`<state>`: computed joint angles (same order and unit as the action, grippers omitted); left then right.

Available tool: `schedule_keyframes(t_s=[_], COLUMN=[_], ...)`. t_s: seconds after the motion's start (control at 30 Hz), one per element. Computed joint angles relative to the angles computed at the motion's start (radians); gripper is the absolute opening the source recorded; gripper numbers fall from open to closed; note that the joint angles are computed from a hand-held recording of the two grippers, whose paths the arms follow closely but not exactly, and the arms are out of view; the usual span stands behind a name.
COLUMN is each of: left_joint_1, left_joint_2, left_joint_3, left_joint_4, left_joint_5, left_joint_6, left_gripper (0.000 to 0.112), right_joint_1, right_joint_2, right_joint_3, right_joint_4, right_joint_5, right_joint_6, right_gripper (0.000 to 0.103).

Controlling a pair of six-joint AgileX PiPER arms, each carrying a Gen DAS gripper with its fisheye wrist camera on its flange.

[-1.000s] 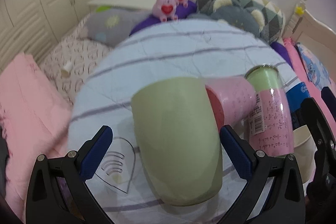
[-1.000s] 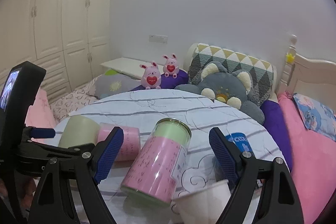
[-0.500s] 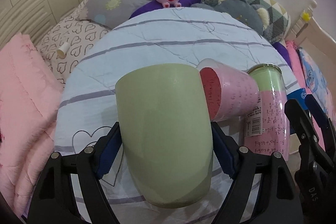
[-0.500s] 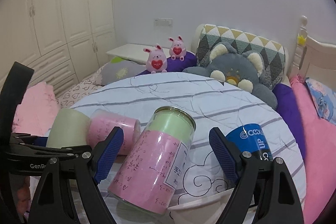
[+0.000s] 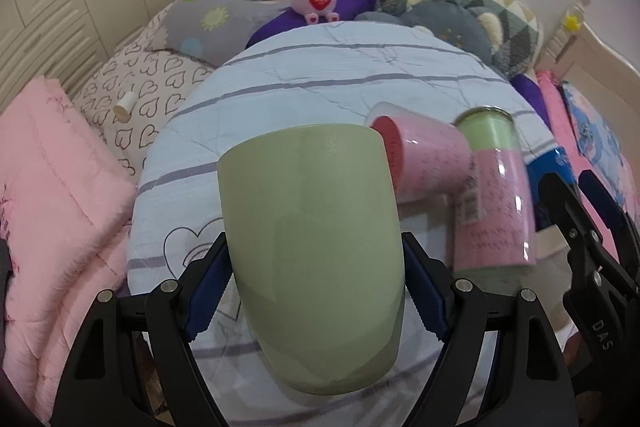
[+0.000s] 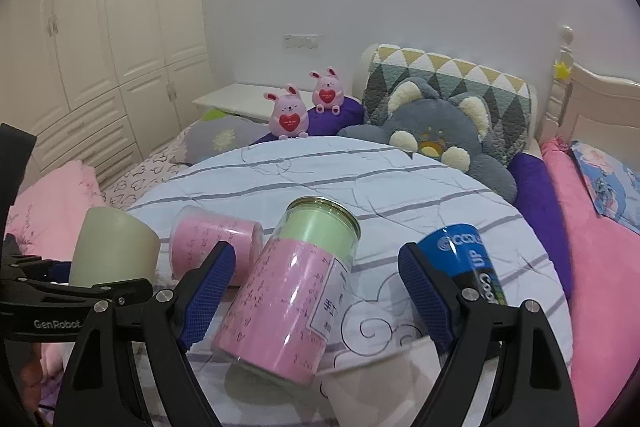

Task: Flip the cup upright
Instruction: 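Lift the pale green cup with the left gripper and swing it away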

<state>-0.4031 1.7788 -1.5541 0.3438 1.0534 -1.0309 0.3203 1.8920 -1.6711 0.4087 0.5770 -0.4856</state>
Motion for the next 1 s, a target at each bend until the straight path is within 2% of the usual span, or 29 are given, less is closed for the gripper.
schedule_keyframes(t_s=[0.3,0.53,0.77,0.93,1.0], left_joint_1=[-0.109,-0.204,-0.272,-0.298,-0.296], left_joint_2=[-0.062,-0.081,-0.070,-0.035,-0.019], left_joint_3=[0.037,0.055,0.064,0.053,0.051], left_joint_4=[-0.002,-0.018,-0.060,-0.079,-0.094], left_joint_5=[-0.003,-0.014,-0.038,-0.037,-0.041], left_joint_6=[0.047,0.103,0.182,0.225,0.227], left_gripper=[0.082,0.082,0.082,0.082,0.082], right_joint_1=[-0.009,-0.019,-0.040,-0.061,-0.077], right_joint_2=[-0.168,-0.314,-0.418,-0.463,-0.478], right_joint_3=[0.189,0.362,0.487,0.554,0.580], right_joint_4=[-0.126,-0.296,-0.498,-0.583,-0.575], right_joint_5=[-0.075,-0.118,-0.114,-0.105,-0.104], right_joint_6=[0.159,0.369,0.607,0.718,0.713], right_gripper=[0.085,0.085,0.085,0.085,0.085])
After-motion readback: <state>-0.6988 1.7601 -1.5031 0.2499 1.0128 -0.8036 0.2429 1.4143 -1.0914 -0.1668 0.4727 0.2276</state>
